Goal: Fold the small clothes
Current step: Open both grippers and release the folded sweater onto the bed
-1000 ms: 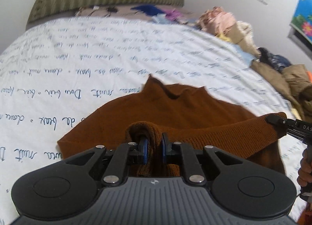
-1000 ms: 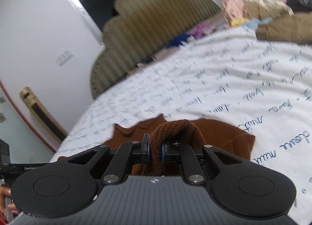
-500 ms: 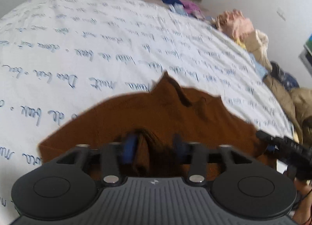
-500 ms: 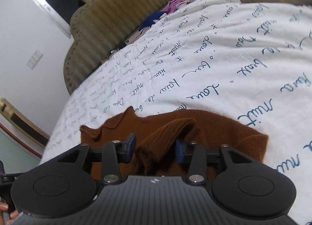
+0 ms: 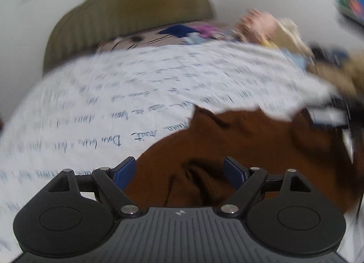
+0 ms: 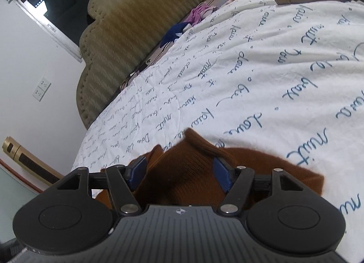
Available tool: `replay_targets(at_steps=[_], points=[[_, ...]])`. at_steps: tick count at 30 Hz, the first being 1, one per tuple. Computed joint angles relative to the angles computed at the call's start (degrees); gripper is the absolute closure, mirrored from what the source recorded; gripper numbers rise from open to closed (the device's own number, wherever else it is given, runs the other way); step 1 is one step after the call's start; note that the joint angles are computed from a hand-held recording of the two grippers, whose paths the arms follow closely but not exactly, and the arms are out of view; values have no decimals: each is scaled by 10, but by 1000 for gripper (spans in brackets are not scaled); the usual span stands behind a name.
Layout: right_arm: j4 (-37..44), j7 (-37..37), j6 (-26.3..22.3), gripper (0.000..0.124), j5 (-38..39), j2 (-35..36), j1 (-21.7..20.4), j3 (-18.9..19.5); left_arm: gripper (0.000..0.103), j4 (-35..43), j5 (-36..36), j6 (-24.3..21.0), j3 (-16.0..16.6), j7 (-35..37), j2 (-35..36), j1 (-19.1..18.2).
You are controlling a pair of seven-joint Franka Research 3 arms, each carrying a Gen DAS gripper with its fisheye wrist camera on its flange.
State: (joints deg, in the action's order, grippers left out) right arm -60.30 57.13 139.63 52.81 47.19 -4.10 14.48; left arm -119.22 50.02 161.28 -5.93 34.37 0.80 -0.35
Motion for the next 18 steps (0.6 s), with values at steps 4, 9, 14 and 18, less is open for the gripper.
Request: replay_targets(at_steps=[4,9,14,18], points=[[4,7,17,57,-8,2,7,-3,19,-12,30,7,-14,109,1,-16],[-68,-87,-2,52,25,-50,-14,20,19,50,134,-101,-21,81,61,-57],[-112,-142,-27,41,-31,-89,21,-23,17,134,117,-238,9,-21,121,-85],[-163,-133,91,39,-103,-110,69,-69,19,140,80,-304,28,-138,105,-73]])
